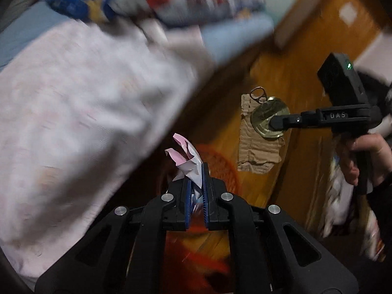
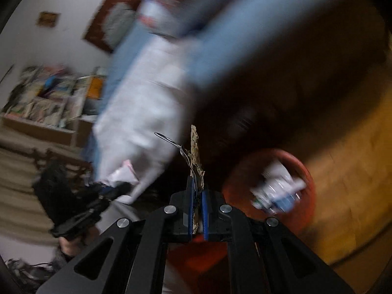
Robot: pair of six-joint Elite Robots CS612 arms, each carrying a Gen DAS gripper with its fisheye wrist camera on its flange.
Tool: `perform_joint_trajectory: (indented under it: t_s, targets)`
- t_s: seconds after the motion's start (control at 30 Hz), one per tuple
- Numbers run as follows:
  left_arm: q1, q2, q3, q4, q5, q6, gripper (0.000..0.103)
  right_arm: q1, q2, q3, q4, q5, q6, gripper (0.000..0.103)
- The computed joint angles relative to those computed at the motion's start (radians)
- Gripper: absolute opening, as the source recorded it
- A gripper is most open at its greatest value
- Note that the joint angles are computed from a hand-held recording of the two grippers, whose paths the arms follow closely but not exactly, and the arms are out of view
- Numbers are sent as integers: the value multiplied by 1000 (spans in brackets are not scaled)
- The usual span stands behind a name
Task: Collect trash
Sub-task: 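Carry paper and cardboard to the red basket and release both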
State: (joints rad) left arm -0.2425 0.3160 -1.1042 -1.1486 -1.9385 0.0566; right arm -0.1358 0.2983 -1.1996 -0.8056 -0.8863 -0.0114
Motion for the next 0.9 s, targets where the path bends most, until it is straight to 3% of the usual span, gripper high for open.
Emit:
perform_joint_trajectory:
  t_s: [0.07,0.2,0.33,0.47,0.6,0.7,0.77,0.83,0.9]
  targets:
    - [-15,-2,35,50,11,45,7,-7,45,-45,53,-64,7,7]
    - [-40,15,54,79,29,76,7,-14,113,-99,109,-99,34,7]
    - [-56,21,63,100,46,86,7,-15,138,-111,134,-102,57,7]
    - [-72,30,54,118,70,124,12,-1,130,-96,142,-118,72,9]
    - [-71,42,21,114,77,119,51,7,130,-95,132,-128,89,12]
    - [-72,42,25,87,81,102,52,6,131,-97,125,-133,91,17]
    - [-75,39,35,79,86,91,52,9,133,-99,117,-139,90,32]
    - [-75,38,36,84,93,89,52,11,138,-99,110,-137,92,39]
    - [-76,36,38,78,100,87,52,17,132,-93,104,-152,89,39]
